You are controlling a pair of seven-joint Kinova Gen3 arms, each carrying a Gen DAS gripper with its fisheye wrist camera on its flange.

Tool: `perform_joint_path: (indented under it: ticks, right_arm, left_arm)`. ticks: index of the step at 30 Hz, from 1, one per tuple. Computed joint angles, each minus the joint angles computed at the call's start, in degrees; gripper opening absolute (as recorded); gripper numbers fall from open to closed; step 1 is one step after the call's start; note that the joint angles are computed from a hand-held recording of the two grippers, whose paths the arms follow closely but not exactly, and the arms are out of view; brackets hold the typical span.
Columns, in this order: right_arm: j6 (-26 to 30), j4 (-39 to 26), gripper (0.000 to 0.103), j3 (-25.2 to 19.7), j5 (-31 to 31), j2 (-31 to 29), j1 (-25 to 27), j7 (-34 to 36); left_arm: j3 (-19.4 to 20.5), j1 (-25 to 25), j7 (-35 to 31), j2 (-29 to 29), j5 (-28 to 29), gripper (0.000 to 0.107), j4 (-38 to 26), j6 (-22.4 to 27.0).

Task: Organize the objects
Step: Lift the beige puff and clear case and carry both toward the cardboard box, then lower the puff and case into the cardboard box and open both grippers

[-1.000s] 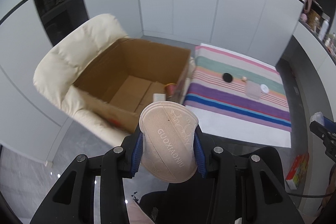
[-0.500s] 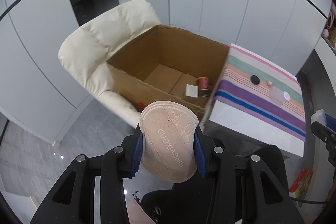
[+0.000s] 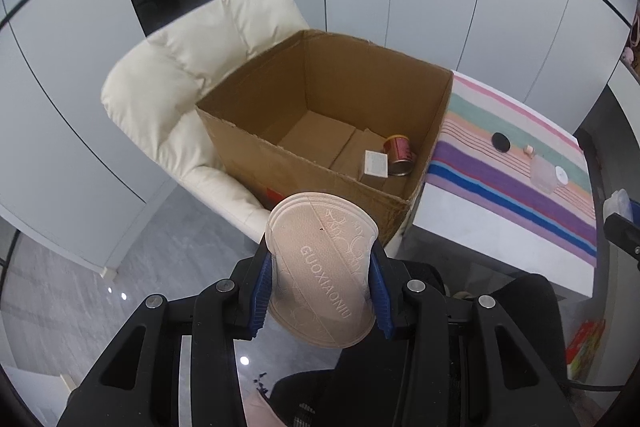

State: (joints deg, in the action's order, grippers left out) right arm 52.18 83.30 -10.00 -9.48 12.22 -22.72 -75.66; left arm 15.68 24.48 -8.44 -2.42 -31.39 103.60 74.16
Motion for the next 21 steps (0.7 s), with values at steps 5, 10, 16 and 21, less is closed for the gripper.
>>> perform_joint_path:
  ticks: [5,10,16,21]
  right_arm:
    - [-0.6,-2.8,0.061,0.0,1.4,3.1,-1.4,-1.3]
    - [-1.4,-7.6,0.061,0.2,4.6,7.9,-4.6,-3.4]
    - [2.3,-17.6,0.061,1.4,10.5,15.1,-10.8,-7.8]
    - [6.2,-26.5,0.061,1.5,12.0,20.6,-14.2,-6.4]
  left_arm:
    - [-1.3,-1.2,-2.7,1.1,-2.2,0.044,-0.9,-1.9]
    - [-3.3,-2.8,-5.4,2.9,-5.2,0.044,-1.7,-4.2]
    - [-6.2,-4.0,-9.4,7.2,-7.4,0.044,-4.0,-5.5]
    - [-9.4,-6.4,-12.4,9.4,-7.0,0.046,-5.5,-7.8]
